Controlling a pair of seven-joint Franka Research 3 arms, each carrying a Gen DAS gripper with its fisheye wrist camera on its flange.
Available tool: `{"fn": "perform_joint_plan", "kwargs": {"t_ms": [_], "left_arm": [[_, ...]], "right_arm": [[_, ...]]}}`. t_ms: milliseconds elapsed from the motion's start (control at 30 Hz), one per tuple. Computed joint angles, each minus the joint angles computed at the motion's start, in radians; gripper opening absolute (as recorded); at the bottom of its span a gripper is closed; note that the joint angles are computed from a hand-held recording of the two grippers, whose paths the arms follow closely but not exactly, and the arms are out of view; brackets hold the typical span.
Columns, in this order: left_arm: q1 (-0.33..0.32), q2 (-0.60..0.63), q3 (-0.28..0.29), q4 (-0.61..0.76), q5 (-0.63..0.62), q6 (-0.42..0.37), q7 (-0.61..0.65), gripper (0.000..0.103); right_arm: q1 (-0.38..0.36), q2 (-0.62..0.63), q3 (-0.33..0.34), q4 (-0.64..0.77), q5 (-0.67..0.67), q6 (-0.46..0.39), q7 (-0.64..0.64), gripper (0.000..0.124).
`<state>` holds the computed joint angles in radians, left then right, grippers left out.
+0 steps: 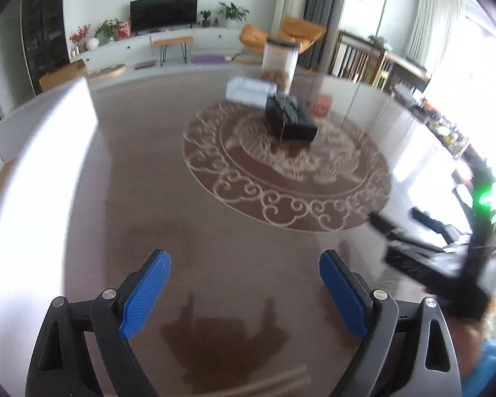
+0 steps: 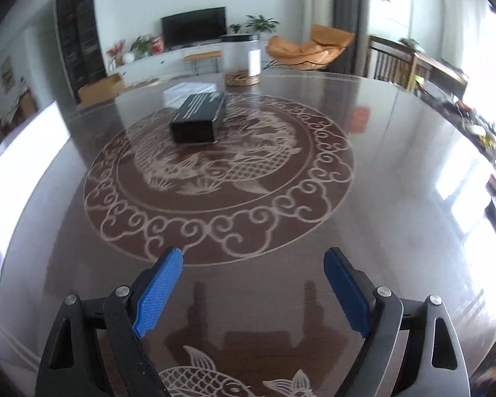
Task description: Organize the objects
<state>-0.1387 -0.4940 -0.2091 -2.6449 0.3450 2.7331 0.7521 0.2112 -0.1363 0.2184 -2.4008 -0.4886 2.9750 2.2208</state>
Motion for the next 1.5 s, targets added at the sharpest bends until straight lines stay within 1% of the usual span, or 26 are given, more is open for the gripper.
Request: {"fn": "perform_joint_plan", "kwargs": {"t_ms": [33,100,167,200,267,367,433,467,500,567,733,800,933,967,1033,1067,1133,1233,1267,1333,1367,1433,1467,1500], "left_arm": [[0.012,0.024,-0.017,0.014,0.01,-0.007,-0.019,0.092],[0.035,0.085,-0.03,0.044,0.033,0.0,-0.05,0.092],[0.079,0.131,-0.06,0.07,0.095,0.007,-0.119,0.092],[0.101,0.151,-0.074,0.083,0.136,0.002,-0.157,0.092],[0.124,0.175,-0.079,0.099,0.2,-0.02,-0.215,0.092],[0.128,0.202,-0.063,0.103,0.252,-0.035,-0.283,0.092],[0.145,0.213,-0.068,0.114,0.328,-0.052,-0.346,0.092],[0.142,0.218,-0.057,0.115,0.343,-0.047,-0.355,0.092],[0.133,0.223,-0.039,0.115,0.336,-0.036,-0.345,0.092],[0.129,0.227,-0.026,0.119,0.349,-0.036,-0.345,0.093],[0.12,0.217,-0.015,0.109,0.362,-0.032,-0.356,0.095],[0.109,0.224,-0.003,0.114,0.338,-0.029,-0.324,0.102],[0.092,0.223,0.018,0.115,0.285,-0.037,-0.245,0.103],[0.096,0.217,0.02,0.109,0.288,-0.034,-0.23,0.103],[0.118,0.193,0.013,0.087,0.314,-0.034,-0.241,0.103],[0.117,0.185,0.029,0.072,0.292,-0.014,-0.228,0.103],[0.131,0.176,0.029,0.061,0.279,-0.005,-0.231,0.103],[0.149,0.18,0.007,0.065,0.293,-0.009,-0.256,0.103],[0.15,0.18,0.006,0.065,0.295,-0.009,-0.259,0.103],[0.152,0.181,0.005,0.065,0.297,-0.007,-0.262,0.103],[0.152,0.181,0.005,0.065,0.298,-0.006,-0.263,0.103],[0.152,0.18,0.005,0.065,0.298,-0.006,-0.264,0.103],[0.153,0.18,0.005,0.064,0.298,-0.006,-0.265,0.103],[0.152,0.176,0.005,0.062,0.298,-0.006,-0.265,0.103]], "right_arm": [[-0.003,0.001,0.001,0.014,0.0,-0.011,0.008,0.088],[-0.002,0.017,-0.015,0.027,0.014,-0.021,-0.013,0.088],[0.034,-0.004,-0.037,0.011,0.099,-0.048,-0.079,0.088],[0.036,0.008,-0.038,0.021,0.115,-0.056,-0.094,0.088],[0.049,-0.02,-0.041,-0.001,0.152,-0.071,-0.119,0.088],[0.049,-0.032,-0.042,-0.015,0.195,-0.066,-0.152,0.088],[0.046,-0.035,-0.04,-0.019,0.22,-0.066,-0.164,0.088],[0.044,-0.038,-0.04,-0.024,0.234,-0.063,-0.166,0.088],[0.041,-0.041,-0.037,-0.026,0.242,-0.064,-0.168,0.088],[0.037,-0.041,-0.034,-0.024,0.258,-0.069,-0.17,0.088],[0.015,-0.037,-0.009,-0.016,0.217,-0.082,-0.137,0.089],[0.015,-0.033,-0.006,-0.011,0.198,-0.089,-0.128,0.091],[0.02,-0.024,-0.005,0.003,0.163,-0.112,-0.114,0.094],[0.026,-0.018,-0.007,0.01,0.161,-0.121,-0.119,0.096],[0.039,-0.009,-0.015,0.022,0.164,-0.137,-0.133,0.101],[0.049,0.004,-0.019,0.039,0.171,-0.156,-0.15,0.103],[0.066,0.03,-0.032,0.068,0.182,-0.164,-0.182,0.103],[0.12,0.111,-0.074,0.16,0.389,-0.16,-0.387,0.103],[0.134,0.157,-0.081,0.226,0.508,-0.182,-0.484,0.103],[0.144,0.219,-0.085,0.324,0.607,-0.212,-0.55,0.103],[0.149,0.263,-0.086,0.395,0.636,-0.231,-0.565,0.103],[0.173,0.342,-0.101,0.521,0.617,-0.286,-0.543,0.103],[0.193,0.399,-0.114,0.608,0.58,-0.33,-0.515,0.103],[0.212,0.444,-0.129,0.689,0.549,-0.401,-0.493,0.103]]}}
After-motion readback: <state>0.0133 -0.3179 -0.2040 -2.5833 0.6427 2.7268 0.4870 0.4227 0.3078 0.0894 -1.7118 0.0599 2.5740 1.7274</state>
